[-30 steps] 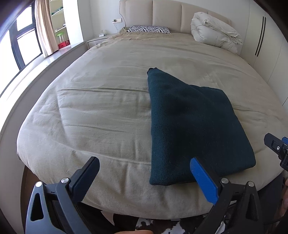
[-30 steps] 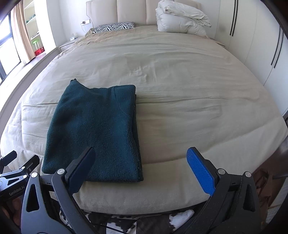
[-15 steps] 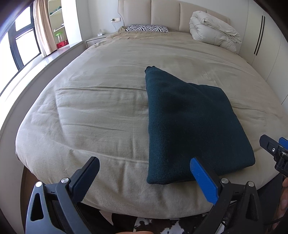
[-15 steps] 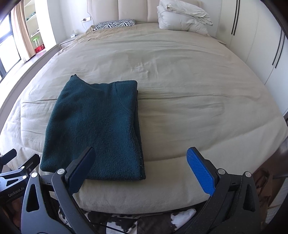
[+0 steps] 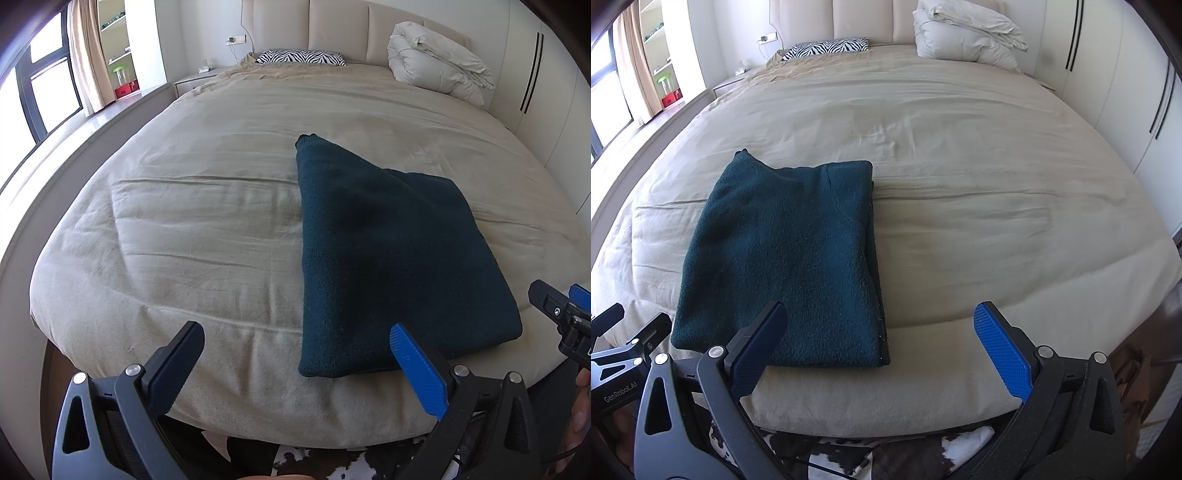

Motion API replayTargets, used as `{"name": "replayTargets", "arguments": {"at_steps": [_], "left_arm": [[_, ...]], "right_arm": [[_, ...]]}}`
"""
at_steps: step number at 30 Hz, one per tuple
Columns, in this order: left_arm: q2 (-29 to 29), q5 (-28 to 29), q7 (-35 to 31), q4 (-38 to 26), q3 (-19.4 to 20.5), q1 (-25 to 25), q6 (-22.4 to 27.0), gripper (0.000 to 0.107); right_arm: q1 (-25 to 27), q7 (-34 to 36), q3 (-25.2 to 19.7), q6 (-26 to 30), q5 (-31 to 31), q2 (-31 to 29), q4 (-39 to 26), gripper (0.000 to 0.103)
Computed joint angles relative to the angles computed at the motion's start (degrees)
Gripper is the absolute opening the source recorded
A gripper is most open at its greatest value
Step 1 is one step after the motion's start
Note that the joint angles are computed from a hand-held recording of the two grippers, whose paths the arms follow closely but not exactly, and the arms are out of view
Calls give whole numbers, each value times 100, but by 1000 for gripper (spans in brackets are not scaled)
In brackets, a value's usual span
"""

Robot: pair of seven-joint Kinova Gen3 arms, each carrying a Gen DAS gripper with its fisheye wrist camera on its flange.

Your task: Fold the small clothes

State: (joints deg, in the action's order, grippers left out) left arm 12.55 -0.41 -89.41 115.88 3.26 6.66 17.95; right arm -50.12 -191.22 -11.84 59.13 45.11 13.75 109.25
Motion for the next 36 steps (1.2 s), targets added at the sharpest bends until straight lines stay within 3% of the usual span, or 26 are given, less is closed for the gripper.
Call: {"name": "replayTargets", "arguments": {"at_steps": [36], "left_arm": [[30,110,-123,-7,41,-43,7,103]], "right_arm": [[-48,-35,20,14,-14,63,-35,103]]}}
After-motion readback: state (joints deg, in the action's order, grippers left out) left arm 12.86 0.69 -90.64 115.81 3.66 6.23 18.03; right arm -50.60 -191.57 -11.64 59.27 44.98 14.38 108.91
